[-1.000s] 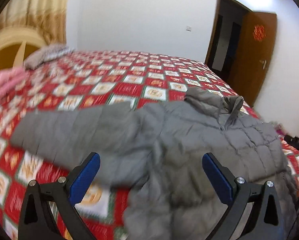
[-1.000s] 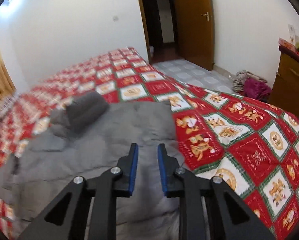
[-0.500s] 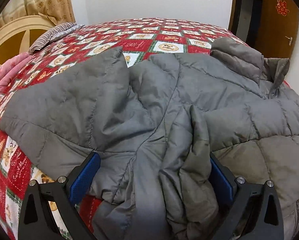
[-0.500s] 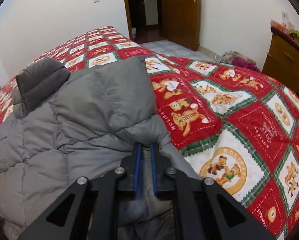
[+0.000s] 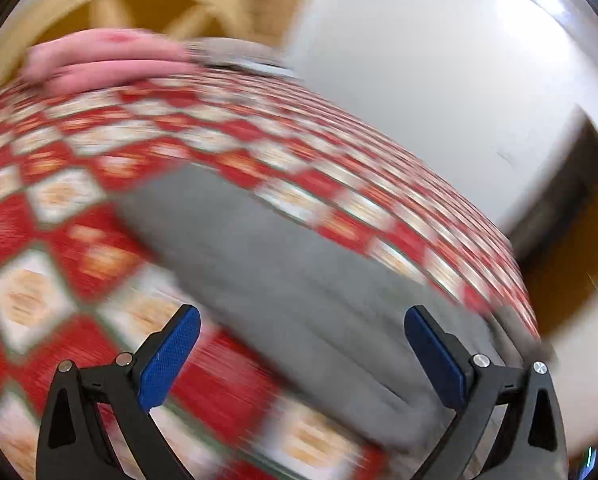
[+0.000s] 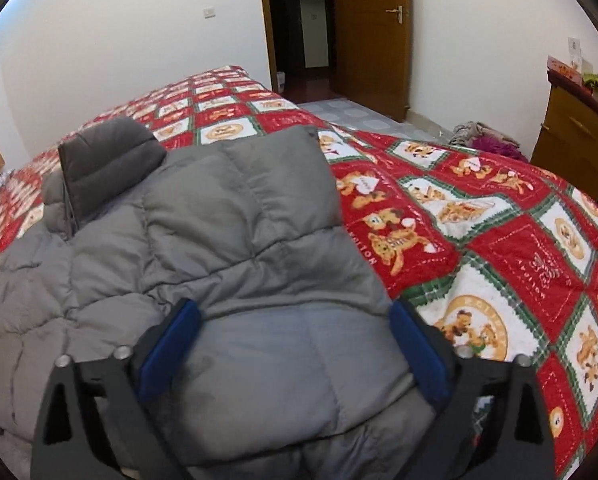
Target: Fold large clothes
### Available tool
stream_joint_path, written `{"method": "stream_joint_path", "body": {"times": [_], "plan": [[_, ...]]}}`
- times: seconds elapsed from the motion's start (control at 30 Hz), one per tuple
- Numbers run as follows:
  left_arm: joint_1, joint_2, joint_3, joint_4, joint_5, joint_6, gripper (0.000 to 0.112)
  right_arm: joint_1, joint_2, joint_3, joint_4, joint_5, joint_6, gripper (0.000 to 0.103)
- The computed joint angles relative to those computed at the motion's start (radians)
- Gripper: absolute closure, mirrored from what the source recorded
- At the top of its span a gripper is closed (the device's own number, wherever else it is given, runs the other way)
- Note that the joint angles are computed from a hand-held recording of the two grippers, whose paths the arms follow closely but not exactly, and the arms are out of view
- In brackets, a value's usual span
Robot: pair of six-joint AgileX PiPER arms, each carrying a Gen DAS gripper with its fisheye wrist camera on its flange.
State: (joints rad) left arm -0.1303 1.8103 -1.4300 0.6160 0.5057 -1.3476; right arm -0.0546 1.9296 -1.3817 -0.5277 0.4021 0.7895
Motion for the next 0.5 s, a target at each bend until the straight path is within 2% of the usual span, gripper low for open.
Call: {"method": "stream_joint_path", "body": {"times": [0.07,0.13,0.27,0.3,0.37,0.47,0.5], "plan": [[0.094,0.024,-0.031,-0.070,0.053,-0.008,0.010,0.004,0.014,-0.020,0.009,0.027,-0.012,0.004],[0.180,0.072,-0.070,-0.170,0.068,0.017,0.010,0.005,0.012,-0.015,0.002,0.026,-0.004,0.004],[0.257,0.214,-0.206,-0.396,0.094,0.176,0.010,0.013,0.018,-0.021,-0.027,0.039,0.020,0.004],[0.252,0.240,-0.231,-0.391,0.110,0.163,0.011,0.015,0.020,-0.023,-0.034,0.043,0.024,0.004],[0.217,0.263,-0.262,-0.270,0.132,0.061,0.011,0.018,0.021,-0.024,-0.043,0.048,0.031,0.004],[0.188,0.288,-0.293,-0.180,0.161,0.010,0.011,0.021,0.026,-0.029,-0.051,0.057,0.036,0.004],[0.180,0.286,-0.279,-0.134,0.151,-0.015,0.018,0.024,0.027,-0.031,-0.056,0.061,0.041,0.004]]}}
